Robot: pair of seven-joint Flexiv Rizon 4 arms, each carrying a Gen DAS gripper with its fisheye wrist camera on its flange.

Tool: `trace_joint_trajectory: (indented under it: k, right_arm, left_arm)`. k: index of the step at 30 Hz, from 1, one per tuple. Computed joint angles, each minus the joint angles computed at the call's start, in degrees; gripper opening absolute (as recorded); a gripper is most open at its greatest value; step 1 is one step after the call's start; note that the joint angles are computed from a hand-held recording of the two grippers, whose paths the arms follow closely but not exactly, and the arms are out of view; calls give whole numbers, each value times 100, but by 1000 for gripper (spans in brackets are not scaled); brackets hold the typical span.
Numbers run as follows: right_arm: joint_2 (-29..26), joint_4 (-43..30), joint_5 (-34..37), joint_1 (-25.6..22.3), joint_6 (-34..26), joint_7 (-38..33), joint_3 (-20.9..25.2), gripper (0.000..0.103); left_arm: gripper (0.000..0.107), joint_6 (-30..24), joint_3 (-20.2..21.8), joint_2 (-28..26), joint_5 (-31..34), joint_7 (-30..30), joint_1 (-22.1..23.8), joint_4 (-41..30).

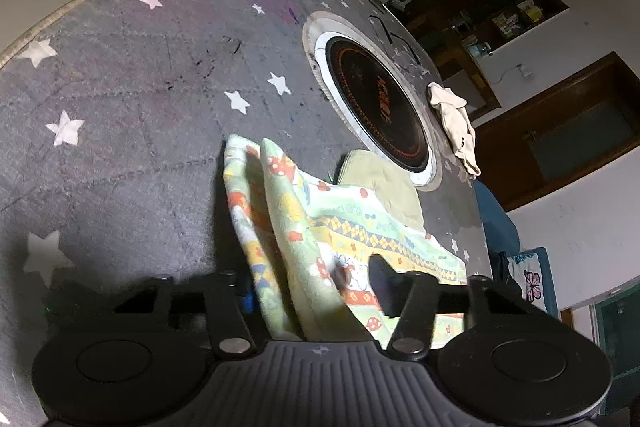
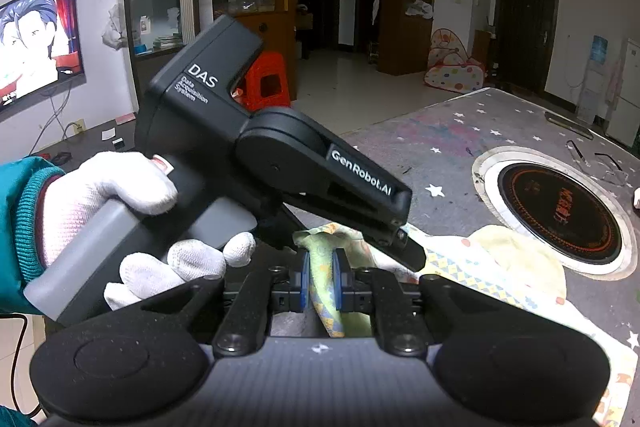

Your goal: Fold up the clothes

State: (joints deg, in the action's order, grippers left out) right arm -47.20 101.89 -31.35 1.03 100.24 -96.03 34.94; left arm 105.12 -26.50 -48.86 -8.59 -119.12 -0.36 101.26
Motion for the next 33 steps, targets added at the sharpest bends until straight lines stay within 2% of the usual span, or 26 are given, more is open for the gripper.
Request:
trace_joint_trajectory:
  k: [6, 11, 16, 22, 25, 28, 30, 33]
  right_arm:
    - [14, 48, -4, 27, -45, -76, -18, 11]
    - [34, 102, 53, -92, -150, -164, 101, 19]
    - [168, 269, 241, -195, -88, -161, 34, 27]
    - [439, 388, 662, 114, 169, 363, -806, 31]
    - [569, 407, 948, 554, 345, 675, -1607, 37]
    - [601, 352, 1183, 824, 400, 976, -2152, 40]
    - [619, 334, 1439, 1174, 505, 1164, -2688, 45]
    - [552, 215, 1693, 1400, 491, 1427, -3120, 49]
  left_arm:
    - [48, -30, 146, 19, -5, 35, -124, -44]
    - [30, -54, 230, 28, -75, 72, -170, -28]
    - [24, -44, 304, 46, -105, 106, -219, -6]
    - [24, -38, 411, 65, -150, 142, -318, -22]
    - [26, -34, 414, 63, -160, 152, -327, -26]
    - [26, -45, 474, 69, -183, 168, -385, -45]
    - [26, -59, 518, 74, -198, 189, -427, -61]
    - [26, -100, 568, 87, -222, 231, -472, -84]
